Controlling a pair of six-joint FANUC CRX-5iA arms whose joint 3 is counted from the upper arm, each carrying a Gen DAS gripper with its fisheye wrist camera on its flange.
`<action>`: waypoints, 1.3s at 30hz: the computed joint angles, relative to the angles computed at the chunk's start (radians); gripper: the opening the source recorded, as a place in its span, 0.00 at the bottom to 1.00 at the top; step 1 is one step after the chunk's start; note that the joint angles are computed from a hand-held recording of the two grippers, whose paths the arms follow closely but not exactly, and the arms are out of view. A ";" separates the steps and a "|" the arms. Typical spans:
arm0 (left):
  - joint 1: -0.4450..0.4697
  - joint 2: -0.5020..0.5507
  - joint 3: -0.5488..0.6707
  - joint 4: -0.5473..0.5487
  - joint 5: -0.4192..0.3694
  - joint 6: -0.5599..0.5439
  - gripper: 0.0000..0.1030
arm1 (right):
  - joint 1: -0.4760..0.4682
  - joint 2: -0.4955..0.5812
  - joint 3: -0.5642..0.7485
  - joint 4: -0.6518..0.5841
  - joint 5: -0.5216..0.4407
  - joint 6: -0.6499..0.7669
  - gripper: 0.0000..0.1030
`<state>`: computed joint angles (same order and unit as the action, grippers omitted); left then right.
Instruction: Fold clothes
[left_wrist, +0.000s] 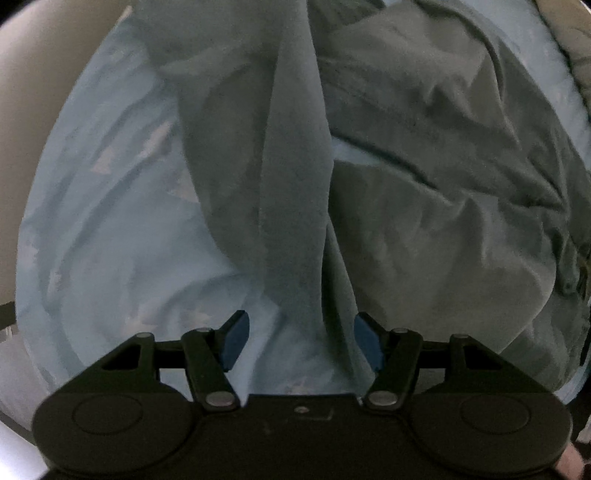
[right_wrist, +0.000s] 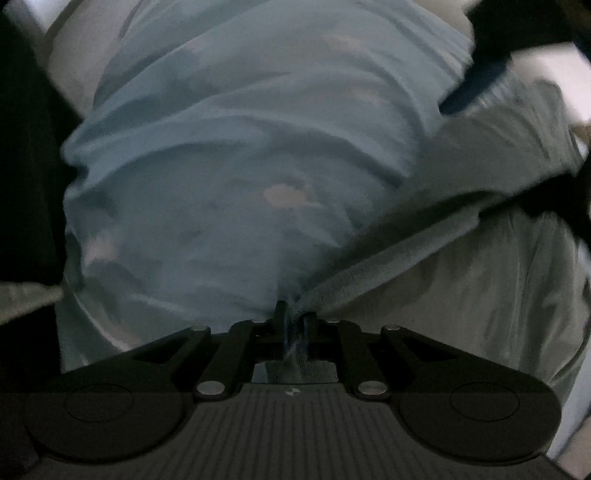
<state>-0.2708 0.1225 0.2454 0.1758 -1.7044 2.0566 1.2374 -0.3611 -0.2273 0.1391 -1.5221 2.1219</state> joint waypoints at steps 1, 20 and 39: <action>0.003 -0.002 -0.012 0.004 0.007 -0.001 0.58 | 0.018 -0.009 -0.012 0.017 0.002 0.021 0.08; 0.044 0.129 0.119 -0.141 0.051 0.102 0.38 | -0.010 0.041 0.090 -0.003 -0.088 -0.098 0.08; 0.189 -0.206 -0.214 -0.036 0.136 0.305 0.15 | -0.230 0.153 0.283 -0.200 -0.232 -0.228 0.06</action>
